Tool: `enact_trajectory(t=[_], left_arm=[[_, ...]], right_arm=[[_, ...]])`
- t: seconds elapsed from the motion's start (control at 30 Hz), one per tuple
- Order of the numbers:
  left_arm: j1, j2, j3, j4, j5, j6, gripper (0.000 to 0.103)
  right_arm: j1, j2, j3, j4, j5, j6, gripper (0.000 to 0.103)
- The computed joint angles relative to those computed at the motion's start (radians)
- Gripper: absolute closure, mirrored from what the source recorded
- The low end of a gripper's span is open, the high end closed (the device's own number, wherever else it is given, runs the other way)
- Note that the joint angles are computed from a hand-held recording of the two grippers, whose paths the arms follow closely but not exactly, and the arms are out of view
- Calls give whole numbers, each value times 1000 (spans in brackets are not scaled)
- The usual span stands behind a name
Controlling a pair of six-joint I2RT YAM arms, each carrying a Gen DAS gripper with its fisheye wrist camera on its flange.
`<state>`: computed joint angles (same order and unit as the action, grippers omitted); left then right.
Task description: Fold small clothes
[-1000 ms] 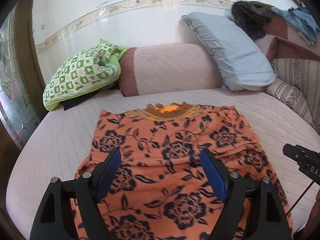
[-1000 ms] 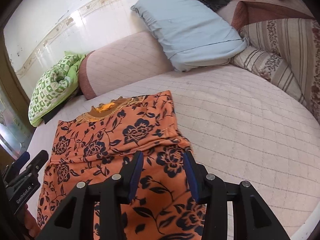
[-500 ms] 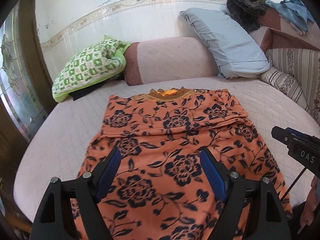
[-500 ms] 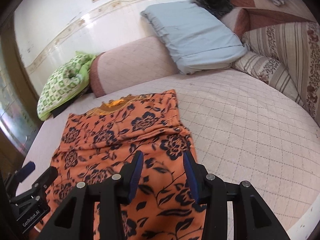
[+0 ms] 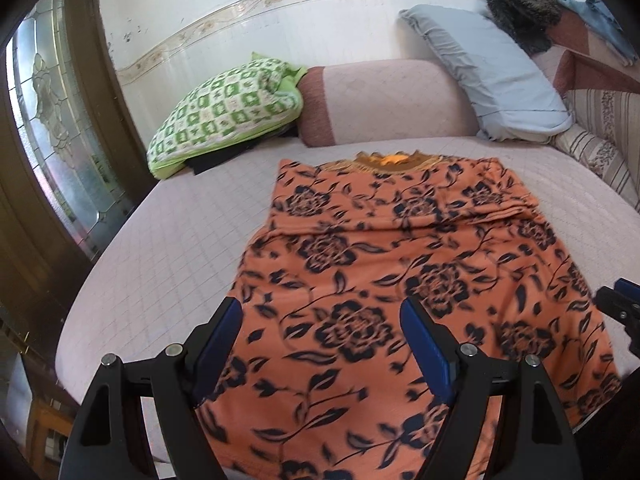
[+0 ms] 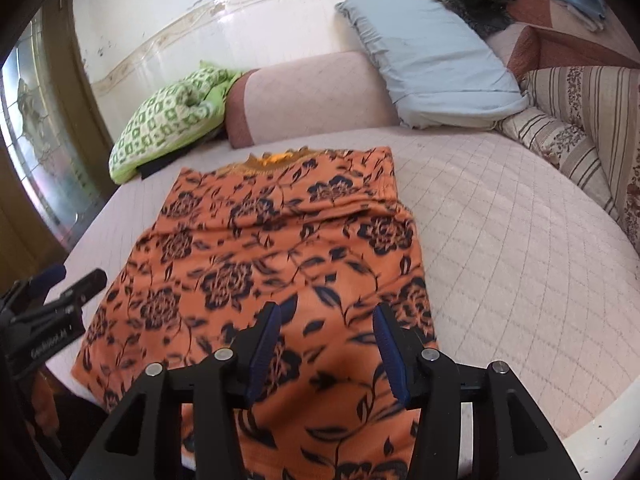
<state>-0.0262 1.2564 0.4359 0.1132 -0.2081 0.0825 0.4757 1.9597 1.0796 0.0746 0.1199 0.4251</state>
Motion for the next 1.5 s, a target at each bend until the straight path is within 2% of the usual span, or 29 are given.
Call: enact_trajectory(t=[0.37,0.73,1.03,1.23,1.37,1.4,1.5], left_arm=[[176,-5,-89,35,61,122,21],[337,121,-110,65,141,260,21],[588,238,-65,62,202,440,21],[712,330,33,2,288,468,21],[751,364,81,-19,316,469,21],[760,374,94,-27,324,475,21],[773,394,107,-33,342,503,21]], right_arm=[[22,-25,-24,-65,0,11,51],[-28,-66,-97,-122,-27,27,50],[-125,-43,-159,-145,-109,44,46],[-187,7,-185,-110,-206,81,46],[-205,56,-163,-83,-291,119,45],[-205,62,-160,-75,-303,131,42],[-203,66,-157,-56,-331,162,41]])
